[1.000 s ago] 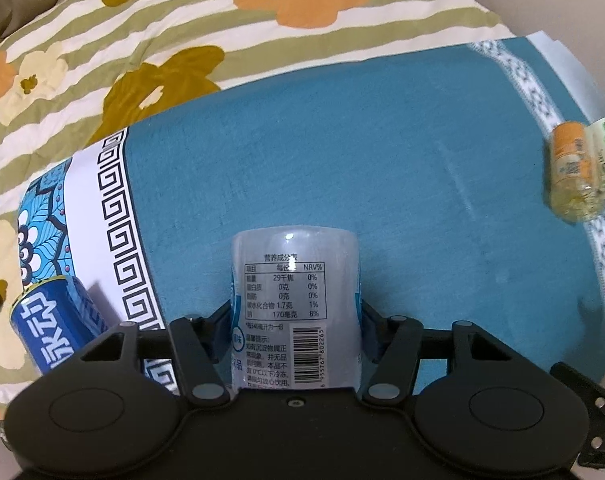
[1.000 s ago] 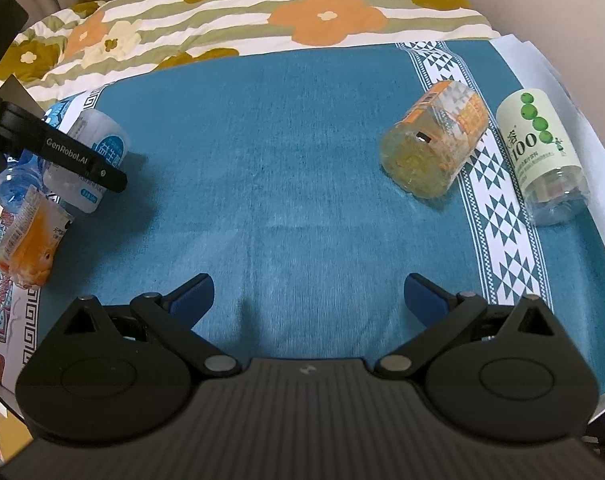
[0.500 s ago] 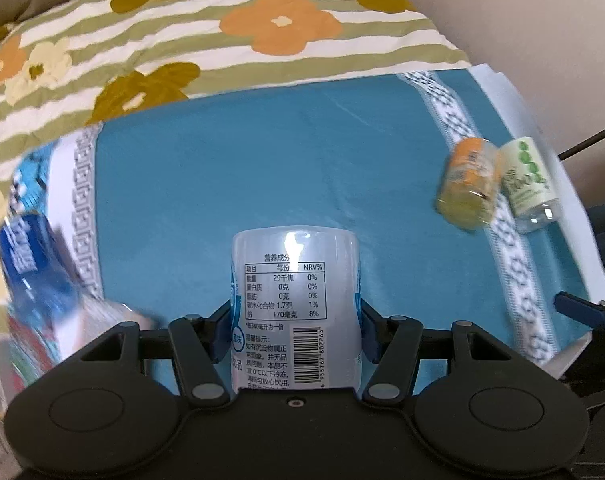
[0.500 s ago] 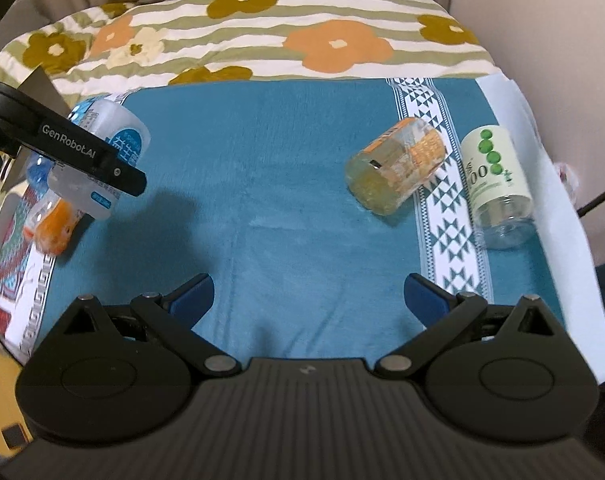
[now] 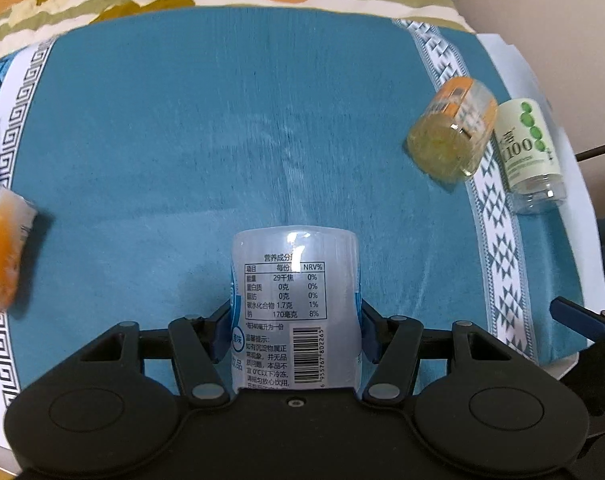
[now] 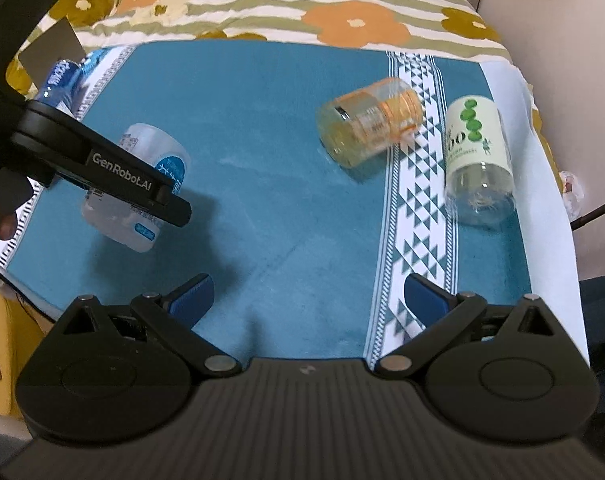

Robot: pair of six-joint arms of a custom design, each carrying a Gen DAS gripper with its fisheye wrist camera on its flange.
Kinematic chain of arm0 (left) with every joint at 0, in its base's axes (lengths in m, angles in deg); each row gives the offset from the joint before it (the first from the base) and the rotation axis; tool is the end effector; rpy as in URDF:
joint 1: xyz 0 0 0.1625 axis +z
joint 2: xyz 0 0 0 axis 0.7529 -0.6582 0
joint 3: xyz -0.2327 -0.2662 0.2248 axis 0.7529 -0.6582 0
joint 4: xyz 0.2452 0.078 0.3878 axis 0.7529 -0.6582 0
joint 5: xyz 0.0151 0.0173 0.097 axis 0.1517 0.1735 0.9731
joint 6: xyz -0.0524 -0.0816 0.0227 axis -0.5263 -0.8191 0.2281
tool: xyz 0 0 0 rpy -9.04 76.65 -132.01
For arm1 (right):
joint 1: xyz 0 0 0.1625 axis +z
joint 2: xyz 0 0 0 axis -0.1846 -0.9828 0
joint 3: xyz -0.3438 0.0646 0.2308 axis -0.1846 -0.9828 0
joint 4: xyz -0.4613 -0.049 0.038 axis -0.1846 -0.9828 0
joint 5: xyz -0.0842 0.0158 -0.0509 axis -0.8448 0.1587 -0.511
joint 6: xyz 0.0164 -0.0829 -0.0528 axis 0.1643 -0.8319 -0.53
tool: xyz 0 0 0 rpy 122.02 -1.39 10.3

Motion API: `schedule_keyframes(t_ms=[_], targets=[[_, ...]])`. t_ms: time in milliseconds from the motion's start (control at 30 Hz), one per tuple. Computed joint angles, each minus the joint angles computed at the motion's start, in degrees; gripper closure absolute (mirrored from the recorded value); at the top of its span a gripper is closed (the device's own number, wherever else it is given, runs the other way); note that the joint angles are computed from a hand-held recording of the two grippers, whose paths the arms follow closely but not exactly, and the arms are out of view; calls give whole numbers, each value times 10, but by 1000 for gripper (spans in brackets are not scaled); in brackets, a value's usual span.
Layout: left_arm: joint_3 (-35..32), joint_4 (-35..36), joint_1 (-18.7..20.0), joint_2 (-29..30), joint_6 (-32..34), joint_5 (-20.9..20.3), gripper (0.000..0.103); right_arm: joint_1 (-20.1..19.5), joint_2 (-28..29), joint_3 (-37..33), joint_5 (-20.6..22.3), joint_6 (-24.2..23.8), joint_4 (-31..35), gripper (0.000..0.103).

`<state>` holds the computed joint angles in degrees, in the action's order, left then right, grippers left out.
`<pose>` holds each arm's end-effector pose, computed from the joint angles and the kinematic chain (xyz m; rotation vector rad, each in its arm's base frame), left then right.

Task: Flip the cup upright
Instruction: 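Lift the clear cup with the left gripper while the right tool approaches, then open the left gripper while the right gripper grasps the clear cup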

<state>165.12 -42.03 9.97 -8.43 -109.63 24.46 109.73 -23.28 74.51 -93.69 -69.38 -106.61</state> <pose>-0.2303 -0.7416 0.0659 0.3254 2.5234 -0.0933 0.1703 -0.6406 0.1641 0.2955 -2.3454 0.4694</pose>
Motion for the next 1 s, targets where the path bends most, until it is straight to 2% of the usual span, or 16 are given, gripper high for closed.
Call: schedule_keyframes(t_ms=[233, 600, 633, 767, 1000], targets=[[-1, -3, 6, 10, -16, 4, 38, -13, -9, 4, 10, 10, 10, 0], [-2, -13, 3, 16, -6, 19, 37, -16, -12, 5, 15, 18, 11, 0], [-3, -12, 4, 16, -5, 18, 36, -16, -12, 6, 14, 19, 11, 0], [3, -21, 3, 13, 2, 19, 17, -16, -15, 7, 14, 27, 10, 0], [11, -24, -1, 4, 15, 22, 13, -13, -19, 14, 10, 34, 6, 0]])
